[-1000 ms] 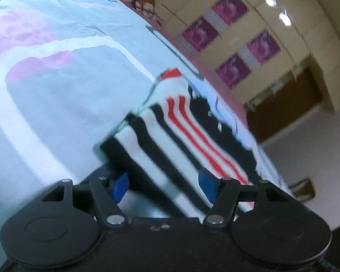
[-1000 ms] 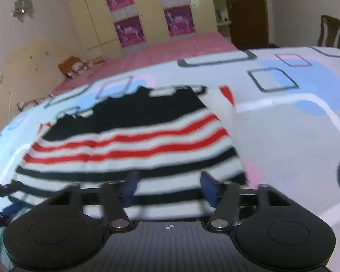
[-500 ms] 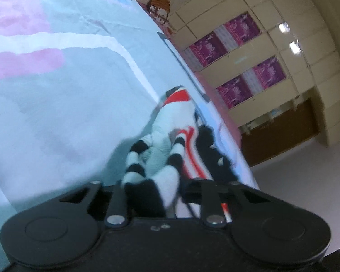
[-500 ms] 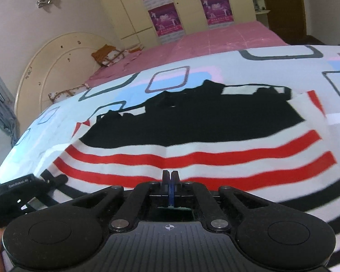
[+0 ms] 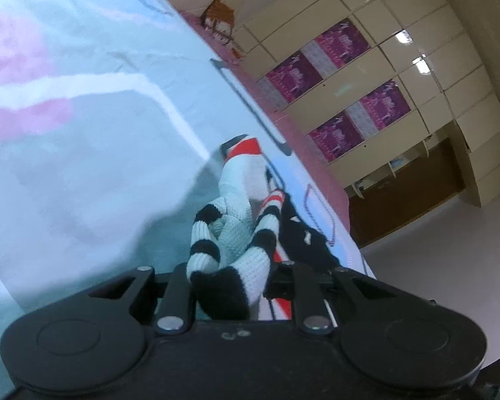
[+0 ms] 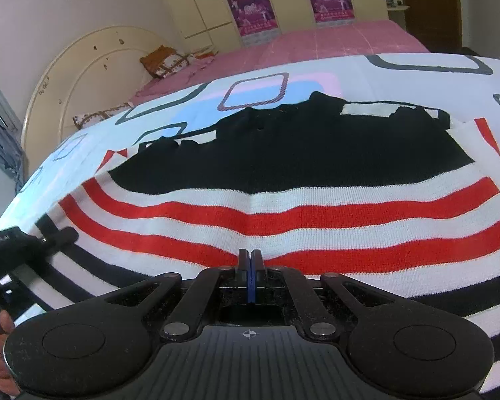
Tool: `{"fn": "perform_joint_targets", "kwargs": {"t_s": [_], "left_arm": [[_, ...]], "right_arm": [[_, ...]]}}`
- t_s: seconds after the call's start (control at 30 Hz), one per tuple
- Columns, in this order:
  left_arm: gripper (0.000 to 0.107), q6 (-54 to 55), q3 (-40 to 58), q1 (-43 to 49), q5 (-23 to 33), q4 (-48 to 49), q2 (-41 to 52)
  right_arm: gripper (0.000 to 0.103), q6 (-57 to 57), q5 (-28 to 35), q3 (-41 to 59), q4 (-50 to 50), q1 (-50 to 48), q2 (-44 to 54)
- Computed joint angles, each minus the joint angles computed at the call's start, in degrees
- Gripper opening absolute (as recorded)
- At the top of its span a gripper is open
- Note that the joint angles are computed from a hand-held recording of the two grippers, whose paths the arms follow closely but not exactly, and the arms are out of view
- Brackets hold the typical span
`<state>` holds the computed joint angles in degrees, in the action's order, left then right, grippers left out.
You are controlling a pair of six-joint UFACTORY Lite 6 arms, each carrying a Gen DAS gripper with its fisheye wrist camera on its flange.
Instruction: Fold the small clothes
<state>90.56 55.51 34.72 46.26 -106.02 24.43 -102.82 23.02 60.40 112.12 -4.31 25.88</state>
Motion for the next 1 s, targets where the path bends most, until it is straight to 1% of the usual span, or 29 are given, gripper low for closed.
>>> {"fn": "perform_joint_targets", "kwargs": {"t_s": [0.1, 0.2, 0.33, 0.4, 0.53, 0.6, 0.7, 0.73, 0.77, 0.8, 0.87, 0.9, 0.93, 0.97, 1.0], "left_arm": [[0.018, 1.44, -2.25, -1.89, -1.51, -1.08, -4.2], [0.018, 2.17, -3.59, -5.03, -4.35, -1.31, -8.62], [0.018, 1.26, -4.87, -10.61, -8.87, -1.15, -14.21], [0.018, 1.49, -6.26, -14.38, -11.52, -1.57, -17.91], [0.018, 0.59, -6.19, -24.74, -17.36, -2.0, -22.2], [0.018, 1.13, -5.8, -32.02, -21.87, -3.38, -23.28], [0.018, 6.8, -4.11, -43.48, -28.91, -10.93, -21.41], [0.018, 7.7, -3.49, -46.53, -30.86, -12.03, -20.35], [0.018, 6.41, -1.47, -50.22, -33.76, -10.73, -18.17], [0.018, 2.73, 0.56, -53.47, -36.04, -7.03, -15.61], [0.022, -7.97, 4.43, -58.49, -37.75, 4.96, -9.73], [0.032, -12.8, 5.52, -60.41, -38.13, 10.96, -7.22], [0.037, -17.72, 6.51, -61.77, -39.28, 16.95, -5.75], [0.043, -21.66, 6.23, -62.3, -38.83, 22.95, -6.69], [0.057, -27.46, 5.44, -61.58, -35.98, 28.95, -8.82]], "right_arm": [[0.0, 2.15, 0.81, 0.9, -2.92, -0.65, 0.5], [0.0, 4.63, 2.77, 1.66, -6.59, -1.92, 1.09], [0.0, 10.25, 7.03, 4.07, -13.89, -4.81, 2.87], [0.0, 11.65, 9.52, 3.39, -14.83, -7.25, 1.86], [0.0, 9.77, 15.24, -0.85, -14.3, -16.43, -2.01], [0.0, 10.01, 17.39, -1.82, -15.92, -22.28, -3.03], [0.0, 12.15, 20.38, -0.79, -19.64, -30.95, -2.2], [0.0, 12.99, 21.31, -0.08, -21.1, -33.8, -1.52], [0.0, 14.36, 22.12, 0.79, -22.7, -36.06, -0.95], [0.0, 16.01, 23.21, 2.19, -24.5, -38.12, 0.04], [0.0, 18.83, 27.14, 4.84, -27.79, -42.31, 2.64], [0.0, 19.33, 29.32, 5.81, -28.6, -44.0, 3.73], [0.0, 20.28, 29.63, 6.52, -29.89, -44.81, 4.05], [0.013, 21.85, 28.49, 6.99, -31.16, -44.99, 3.56], [0.059, 22.01, 28.27, 6.96, -31.44, -45.42, 3.16]]}}
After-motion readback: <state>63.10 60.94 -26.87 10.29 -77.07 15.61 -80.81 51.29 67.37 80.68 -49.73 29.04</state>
